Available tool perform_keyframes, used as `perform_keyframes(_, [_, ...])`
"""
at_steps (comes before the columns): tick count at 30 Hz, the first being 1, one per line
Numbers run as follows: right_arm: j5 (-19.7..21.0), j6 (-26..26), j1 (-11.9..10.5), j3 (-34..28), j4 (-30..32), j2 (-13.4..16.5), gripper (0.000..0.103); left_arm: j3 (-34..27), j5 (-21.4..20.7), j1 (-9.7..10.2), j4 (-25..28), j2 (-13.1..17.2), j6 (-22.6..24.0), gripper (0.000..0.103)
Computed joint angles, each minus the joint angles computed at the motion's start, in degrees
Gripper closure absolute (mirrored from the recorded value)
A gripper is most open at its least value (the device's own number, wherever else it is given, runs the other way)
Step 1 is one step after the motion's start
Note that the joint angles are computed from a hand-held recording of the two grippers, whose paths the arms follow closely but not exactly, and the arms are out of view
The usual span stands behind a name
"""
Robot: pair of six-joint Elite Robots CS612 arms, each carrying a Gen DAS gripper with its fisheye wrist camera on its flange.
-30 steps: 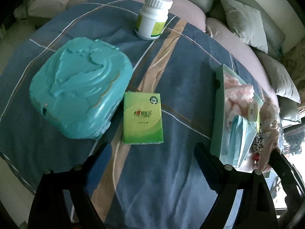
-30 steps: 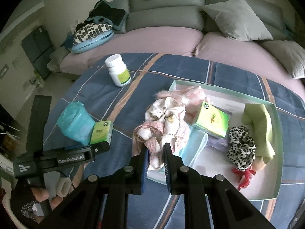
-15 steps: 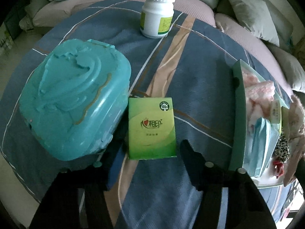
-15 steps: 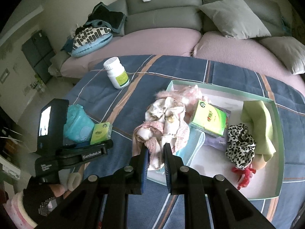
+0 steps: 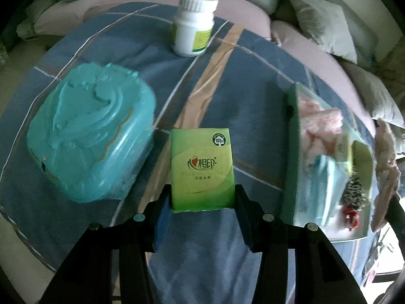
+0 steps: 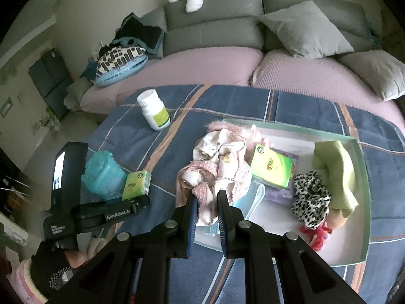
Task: Organize soft objects
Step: 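Lift the pink scrunchie with the right tool while the left tool grasps the other green tissue pack, then carry the pink scrunchie over the tray with the right tool while the left tool carries the tissue pack there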
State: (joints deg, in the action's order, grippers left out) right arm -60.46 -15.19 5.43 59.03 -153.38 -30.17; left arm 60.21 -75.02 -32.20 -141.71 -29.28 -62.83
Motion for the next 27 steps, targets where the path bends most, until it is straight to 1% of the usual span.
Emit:
perform_keyframes(5, [0.33,1.92,-0.48,1.15,-3.43,-0.76,0.087,0.15,0.39,-0.37,-2.67,-0.66,2.01,0.054])
perform_keyframes(10, [0.74,4.31,-1.12,2.29,-7.29,-1.49,0.087,0.75,1.56,-0.59,-4.89,-1.51,2.59,0.054])
perform_keyframes(16, [0.29,7.66,-2.07,3.39,-11.65,-2.08,0.087,-1.01,2.86,-0.64,-6.56,-1.30,4.96,0.054])
perform_keyframes(22, [-1.20,11.22,-3.11,4.22,-15.55,-2.45,0.087,-3.83,3.71,-0.92,-8.24,-0.48,8.81,0.054])
perform_keyframes(27, [-4.34,13.89,-4.11,4.52,-17.52,-2.49,0.087,-6.87,3.95,-1.23,-7.98,0.78,12.17,0.054])
